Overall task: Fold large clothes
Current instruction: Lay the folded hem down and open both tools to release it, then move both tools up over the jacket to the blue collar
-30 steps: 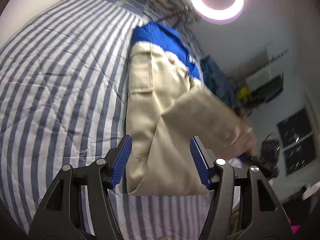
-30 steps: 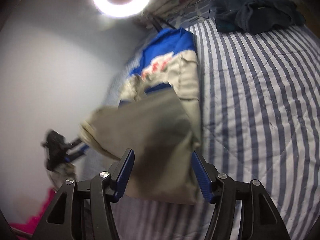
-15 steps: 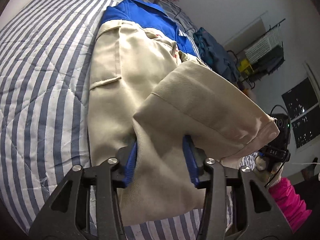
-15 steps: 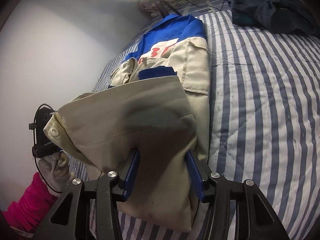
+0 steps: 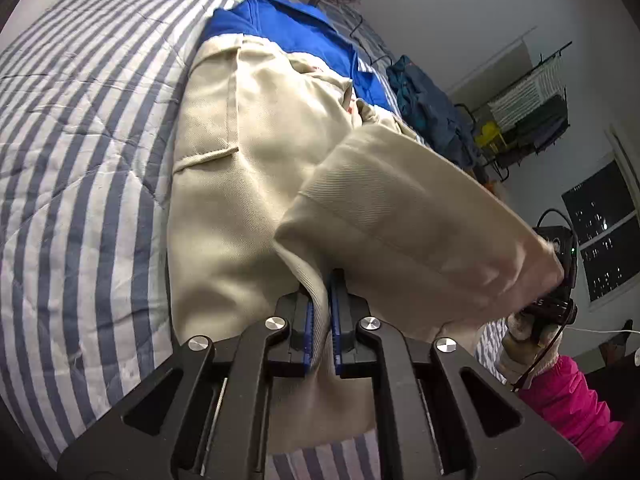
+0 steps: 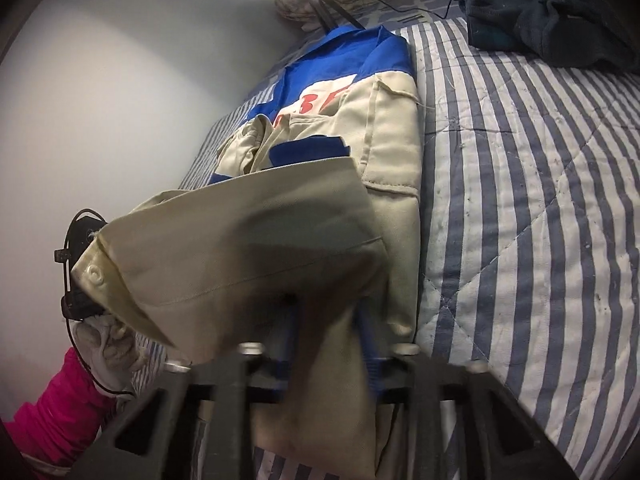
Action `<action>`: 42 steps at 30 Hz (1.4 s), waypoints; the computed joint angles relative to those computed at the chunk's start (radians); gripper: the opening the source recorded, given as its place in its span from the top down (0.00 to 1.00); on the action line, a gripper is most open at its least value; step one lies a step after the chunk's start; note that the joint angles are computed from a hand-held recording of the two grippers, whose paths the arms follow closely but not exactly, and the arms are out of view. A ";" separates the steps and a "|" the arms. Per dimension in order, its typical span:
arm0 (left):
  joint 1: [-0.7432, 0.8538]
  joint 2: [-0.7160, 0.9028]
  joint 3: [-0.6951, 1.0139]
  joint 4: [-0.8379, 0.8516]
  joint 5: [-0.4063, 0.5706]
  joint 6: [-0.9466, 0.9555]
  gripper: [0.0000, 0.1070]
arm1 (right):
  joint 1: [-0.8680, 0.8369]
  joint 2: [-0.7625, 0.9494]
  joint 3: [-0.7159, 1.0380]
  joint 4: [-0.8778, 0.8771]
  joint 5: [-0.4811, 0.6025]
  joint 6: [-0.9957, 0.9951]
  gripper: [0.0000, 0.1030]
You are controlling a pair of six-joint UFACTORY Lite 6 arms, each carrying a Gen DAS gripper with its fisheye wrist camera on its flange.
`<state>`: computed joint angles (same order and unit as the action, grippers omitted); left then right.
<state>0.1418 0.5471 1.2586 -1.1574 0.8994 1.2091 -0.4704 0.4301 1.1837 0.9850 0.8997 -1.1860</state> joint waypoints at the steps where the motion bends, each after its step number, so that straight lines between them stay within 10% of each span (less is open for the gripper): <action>1: 0.017 -0.036 -0.036 -0.017 0.010 0.000 0.99 | -0.010 -0.016 -0.007 -0.002 0.011 0.005 0.96; 6: 0.127 -0.194 -0.187 -0.093 0.008 -0.016 0.99 | -0.068 -0.201 -0.094 0.027 0.067 -0.069 1.00; 13: 0.106 -0.011 -0.069 -0.030 -0.125 -0.138 0.93 | 0.017 -0.075 -0.047 -0.082 -0.177 0.133 1.00; 22: 0.105 -0.259 -0.172 -0.052 -0.159 0.048 0.88 | -0.046 -0.250 -0.111 0.007 -0.100 -0.014 0.80; 28: -0.062 -0.205 -0.098 -0.001 -0.298 0.005 0.88 | 0.153 -0.272 -0.157 0.094 -0.288 -0.090 0.69; 33: -0.148 -0.044 0.016 0.195 -0.423 -0.212 0.88 | 0.284 -0.143 -0.086 -0.147 -0.501 0.158 0.73; 42: -0.121 -0.059 0.002 0.176 -0.380 -0.206 0.87 | 0.312 -0.069 -0.026 -0.433 -0.512 0.431 0.73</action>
<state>0.0212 0.4876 1.2603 -0.9812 0.5192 1.0032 -0.1582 0.3609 1.1576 0.5522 0.3873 -0.7554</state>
